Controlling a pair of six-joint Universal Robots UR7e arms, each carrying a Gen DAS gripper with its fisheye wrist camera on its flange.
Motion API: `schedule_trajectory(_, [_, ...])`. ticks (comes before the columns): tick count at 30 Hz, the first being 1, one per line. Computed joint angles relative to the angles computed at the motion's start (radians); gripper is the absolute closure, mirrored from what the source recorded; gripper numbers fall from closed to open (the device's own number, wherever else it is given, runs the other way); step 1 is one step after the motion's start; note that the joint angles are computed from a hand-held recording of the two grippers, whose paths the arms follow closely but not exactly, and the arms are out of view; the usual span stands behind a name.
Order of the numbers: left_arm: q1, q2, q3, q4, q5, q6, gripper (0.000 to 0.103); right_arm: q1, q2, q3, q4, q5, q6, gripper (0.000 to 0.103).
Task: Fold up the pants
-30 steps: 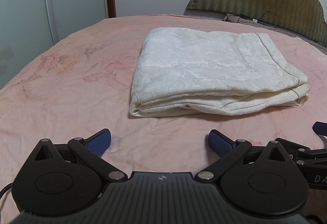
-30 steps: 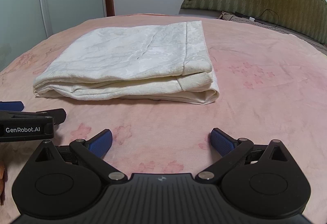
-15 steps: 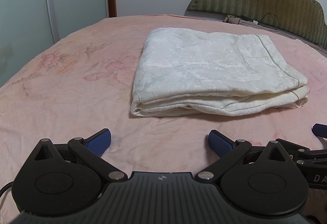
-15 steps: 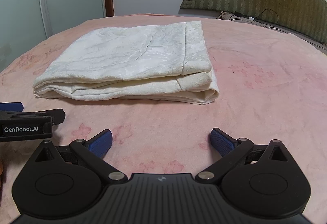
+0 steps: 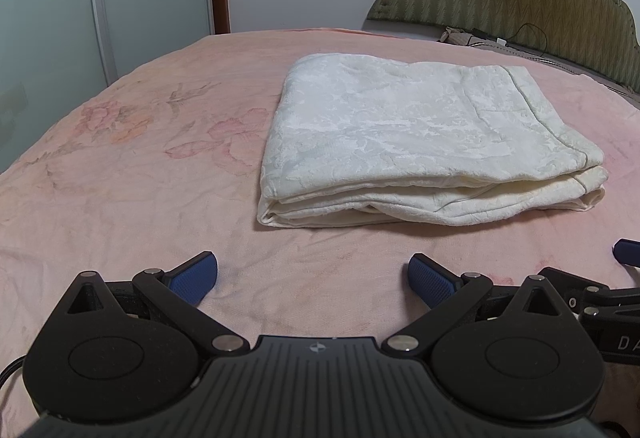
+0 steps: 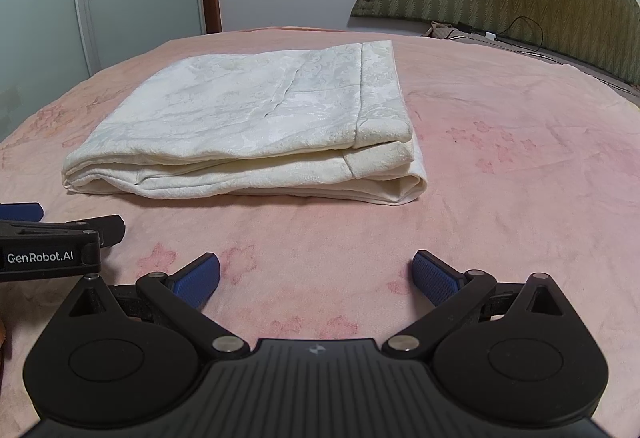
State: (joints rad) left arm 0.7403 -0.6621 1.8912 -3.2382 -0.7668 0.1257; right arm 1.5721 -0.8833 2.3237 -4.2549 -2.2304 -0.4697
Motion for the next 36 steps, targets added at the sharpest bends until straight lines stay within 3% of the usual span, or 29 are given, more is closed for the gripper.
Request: schedule_trajectory(36, [0.005,-0.011,0.002,0.012,-0.003,-0.010,0.000,0.003,0.006,-0.012,0.000,-0.018,0.003,0.000])
